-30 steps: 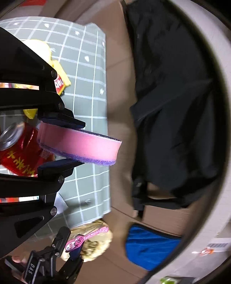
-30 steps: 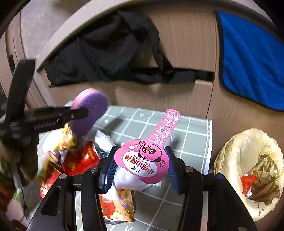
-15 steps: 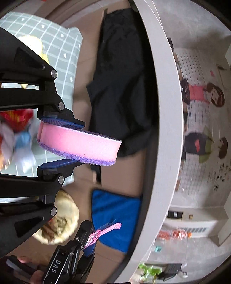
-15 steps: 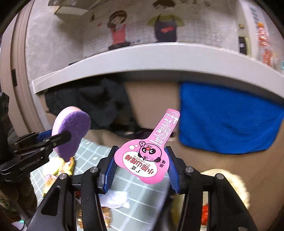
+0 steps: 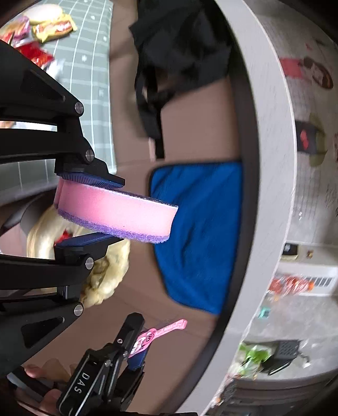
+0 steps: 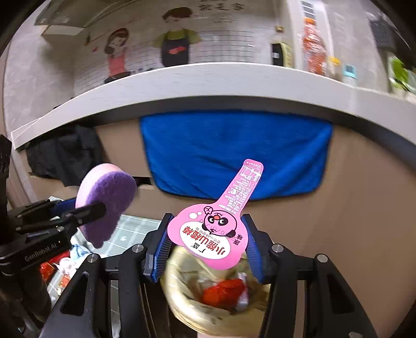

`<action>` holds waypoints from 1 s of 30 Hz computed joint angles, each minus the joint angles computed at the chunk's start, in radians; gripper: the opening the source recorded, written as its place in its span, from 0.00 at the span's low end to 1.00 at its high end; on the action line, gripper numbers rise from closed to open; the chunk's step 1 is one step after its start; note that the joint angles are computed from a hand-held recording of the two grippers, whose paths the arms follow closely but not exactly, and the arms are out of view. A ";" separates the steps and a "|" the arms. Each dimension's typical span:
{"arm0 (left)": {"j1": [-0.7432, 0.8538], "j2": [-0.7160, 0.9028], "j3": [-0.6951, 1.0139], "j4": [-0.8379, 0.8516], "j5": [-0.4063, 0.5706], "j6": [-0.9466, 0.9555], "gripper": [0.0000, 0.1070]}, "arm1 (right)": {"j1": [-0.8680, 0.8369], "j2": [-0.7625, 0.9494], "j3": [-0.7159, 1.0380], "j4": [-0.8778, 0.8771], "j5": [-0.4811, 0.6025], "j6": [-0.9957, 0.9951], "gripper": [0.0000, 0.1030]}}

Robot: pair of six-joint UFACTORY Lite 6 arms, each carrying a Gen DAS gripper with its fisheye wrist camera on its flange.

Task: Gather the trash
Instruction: 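Carry the sponge and candy packet over the bin and open both tools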

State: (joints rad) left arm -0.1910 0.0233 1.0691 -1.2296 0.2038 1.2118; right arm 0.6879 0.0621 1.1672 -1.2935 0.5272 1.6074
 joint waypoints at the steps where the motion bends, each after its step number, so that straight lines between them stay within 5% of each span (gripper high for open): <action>1: -0.030 0.017 0.007 0.009 -0.018 -0.020 0.32 | -0.016 -0.021 -0.029 -0.007 -0.010 0.013 0.46; 12: -0.132 0.161 0.063 -0.042 -0.080 -0.056 0.32 | -0.150 -0.091 -0.174 -0.106 -0.133 0.120 0.46; 30: -0.106 0.358 0.229 0.055 0.000 -0.143 0.33 | -0.250 0.062 -0.150 -0.344 -0.275 0.382 0.47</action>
